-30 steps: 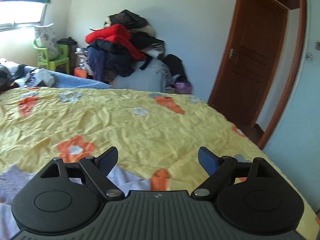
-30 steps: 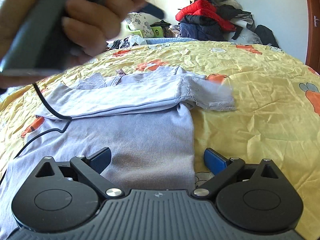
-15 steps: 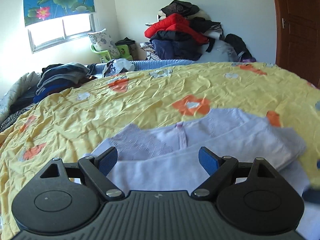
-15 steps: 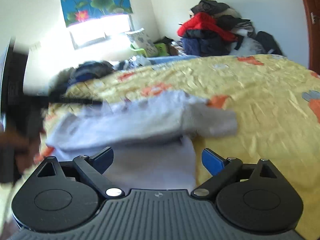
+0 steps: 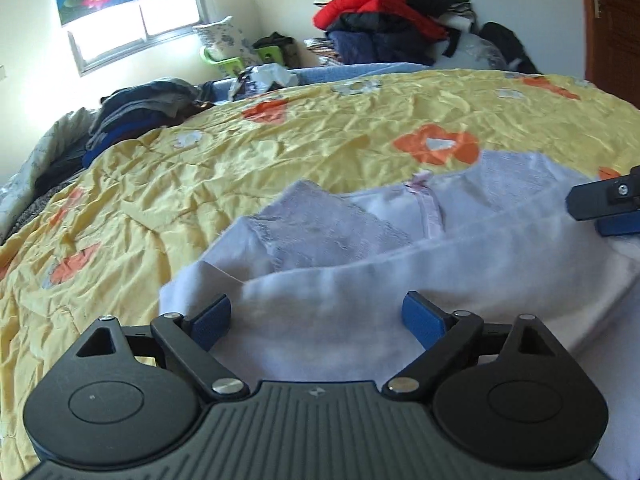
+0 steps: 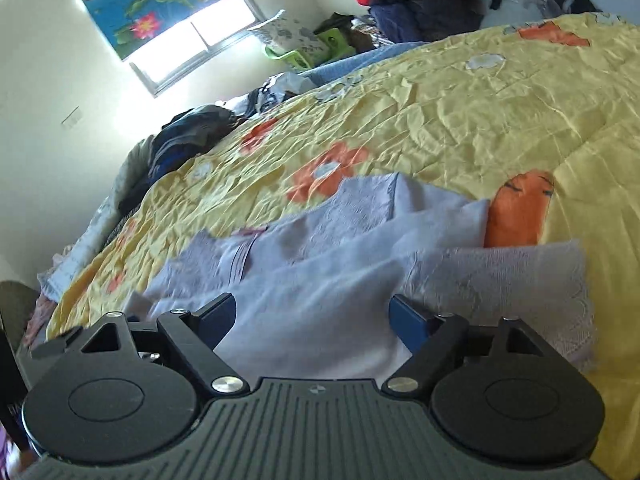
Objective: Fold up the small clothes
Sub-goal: 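Open the left gripper to release the sleeve and withdraw, then move both grippers over the top toward its hem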
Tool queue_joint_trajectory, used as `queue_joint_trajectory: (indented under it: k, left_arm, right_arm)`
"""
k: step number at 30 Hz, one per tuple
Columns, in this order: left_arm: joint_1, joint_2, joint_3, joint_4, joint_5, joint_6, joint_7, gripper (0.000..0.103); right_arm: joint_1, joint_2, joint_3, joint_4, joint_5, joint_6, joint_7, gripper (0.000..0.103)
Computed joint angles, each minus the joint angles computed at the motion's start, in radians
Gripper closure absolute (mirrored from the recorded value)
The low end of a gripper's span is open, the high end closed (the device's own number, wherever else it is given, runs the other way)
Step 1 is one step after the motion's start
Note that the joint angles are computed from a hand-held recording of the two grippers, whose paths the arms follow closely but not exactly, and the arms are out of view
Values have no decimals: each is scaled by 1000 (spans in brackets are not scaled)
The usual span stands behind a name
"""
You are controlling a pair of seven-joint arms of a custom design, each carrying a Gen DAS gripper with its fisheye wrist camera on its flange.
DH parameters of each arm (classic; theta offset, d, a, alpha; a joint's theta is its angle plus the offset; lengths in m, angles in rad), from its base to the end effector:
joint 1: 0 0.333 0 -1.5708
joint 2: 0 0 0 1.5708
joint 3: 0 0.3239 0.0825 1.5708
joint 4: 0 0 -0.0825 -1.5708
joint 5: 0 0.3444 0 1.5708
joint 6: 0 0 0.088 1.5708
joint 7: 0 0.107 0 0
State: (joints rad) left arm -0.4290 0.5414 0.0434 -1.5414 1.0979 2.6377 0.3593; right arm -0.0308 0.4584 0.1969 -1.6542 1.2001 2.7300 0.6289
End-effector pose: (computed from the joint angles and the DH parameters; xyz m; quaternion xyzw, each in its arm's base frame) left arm 0.6401 -0.2909 0.4144 -0.6226 0.6464 -0.2358 0.3729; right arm 0.6746 0.0555 0.4248 -0.6425 0.6047 -0.0636 0.4664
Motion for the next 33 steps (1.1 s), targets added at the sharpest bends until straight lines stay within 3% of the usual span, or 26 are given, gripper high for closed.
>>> queue_joint_trajectory:
  k: [2,4,6,8,10,11,14,16,19,21,23,25,33]
  left_arm:
    - [-11,-9,8,-2,0,-38,-26,9]
    - [-18,-49,21,-53,55,-19,-100,10]
    - [-13,-86,16,-104,116,1,-158,10]
    - [7,-103,-10,-130,124,4,-175,10]
    - [31,-100,-40,-133,85,2,-148,10]
    - [35,-89,-49,-122,66,-13,-126,10]
    - [20,-88,-41,-122,92,-29,-151,9]
    - [21,-94,-44,-130,103,-26,-159,9]
    - [28,-108,-50,-149,107,-17,-187,9]
    - [29,-112,-53,-157,114,-17,-201,9]
    - [30,-109,-58,-155,117,-24,-198,9]
    - [30,-107,-59,-153,122,-28,-199,8]
    - [33,-106,-51,-170,192,-7,-283,1]
  right_arm:
    - [27,16,-17,21,-53,33,47,17]
    - [44,5,-26,9,-108,72,98,18]
    - [13,-38,28,-44,-46,132,-7,14]
    - [-27,-81,64,-86,54,98,-143,11]
    - [-23,-101,45,-111,67,37,-155,10]
    - [-3,-93,18,-103,15,15,-98,10]
    - [55,-70,-33,-104,-92,76,1,18]
    - [40,-89,-10,-124,-46,101,-21,16]
    - [40,-132,23,-174,60,180,-174,12]
    - [40,-156,23,-199,124,164,-258,9]
    - [53,-160,-4,-209,111,114,-261,8]
    - [85,-140,-32,-204,61,142,-222,10]
    - [82,-130,-23,-196,184,146,-321,7]
